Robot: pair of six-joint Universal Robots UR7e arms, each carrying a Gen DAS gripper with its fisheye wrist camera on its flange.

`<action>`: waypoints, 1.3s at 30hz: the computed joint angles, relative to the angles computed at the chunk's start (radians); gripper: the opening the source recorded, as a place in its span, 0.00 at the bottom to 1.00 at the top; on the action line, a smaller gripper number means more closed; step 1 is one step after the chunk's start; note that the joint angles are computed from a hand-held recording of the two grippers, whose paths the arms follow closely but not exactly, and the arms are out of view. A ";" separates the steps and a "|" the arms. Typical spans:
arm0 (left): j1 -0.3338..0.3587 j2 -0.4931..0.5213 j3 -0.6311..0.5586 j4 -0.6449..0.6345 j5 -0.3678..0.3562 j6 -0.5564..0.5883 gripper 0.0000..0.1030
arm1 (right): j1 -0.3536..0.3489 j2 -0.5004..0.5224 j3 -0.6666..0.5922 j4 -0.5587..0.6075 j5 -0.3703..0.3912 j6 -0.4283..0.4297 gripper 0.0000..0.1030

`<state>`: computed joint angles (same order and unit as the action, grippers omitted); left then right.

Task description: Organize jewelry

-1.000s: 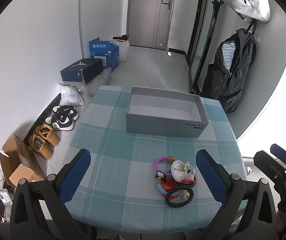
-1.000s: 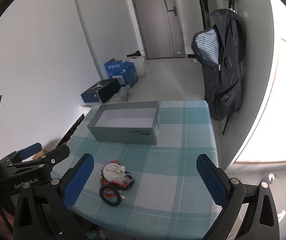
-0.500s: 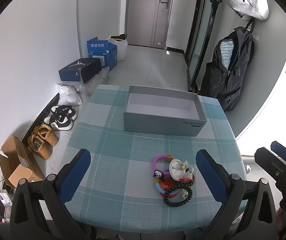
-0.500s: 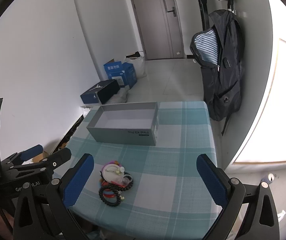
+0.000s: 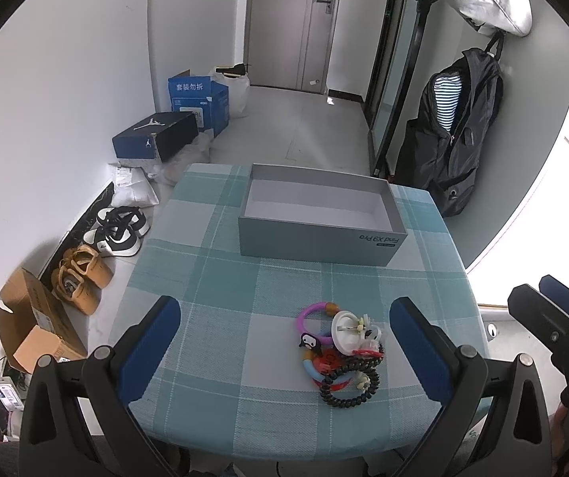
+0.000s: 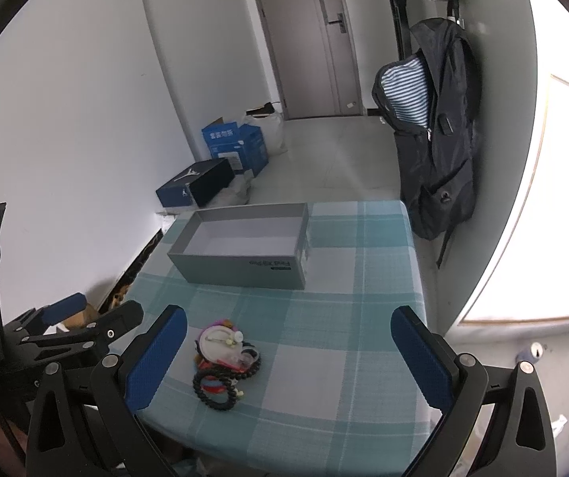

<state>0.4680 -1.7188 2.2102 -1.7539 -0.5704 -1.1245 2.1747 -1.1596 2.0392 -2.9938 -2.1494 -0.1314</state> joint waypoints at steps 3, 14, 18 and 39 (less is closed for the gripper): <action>0.001 0.000 0.001 -0.001 -0.004 -0.001 0.99 | 0.000 0.000 -0.001 0.002 -0.007 -0.002 1.00; 0.004 0.013 0.011 -0.037 -0.041 0.020 0.99 | 0.005 0.003 -0.005 0.012 -0.054 0.016 1.00; 0.014 0.024 0.019 -0.054 -0.082 0.015 0.99 | 0.000 -0.004 -0.007 0.029 -0.060 0.035 1.00; 0.087 0.137 0.032 -0.077 -0.229 0.003 0.99 | -0.005 0.008 -0.041 0.100 -0.173 0.108 1.00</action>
<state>0.5550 -1.5817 2.2420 -1.8310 -0.7990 -1.1212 2.1696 -1.1513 1.9986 -2.8942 -2.3225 -0.0237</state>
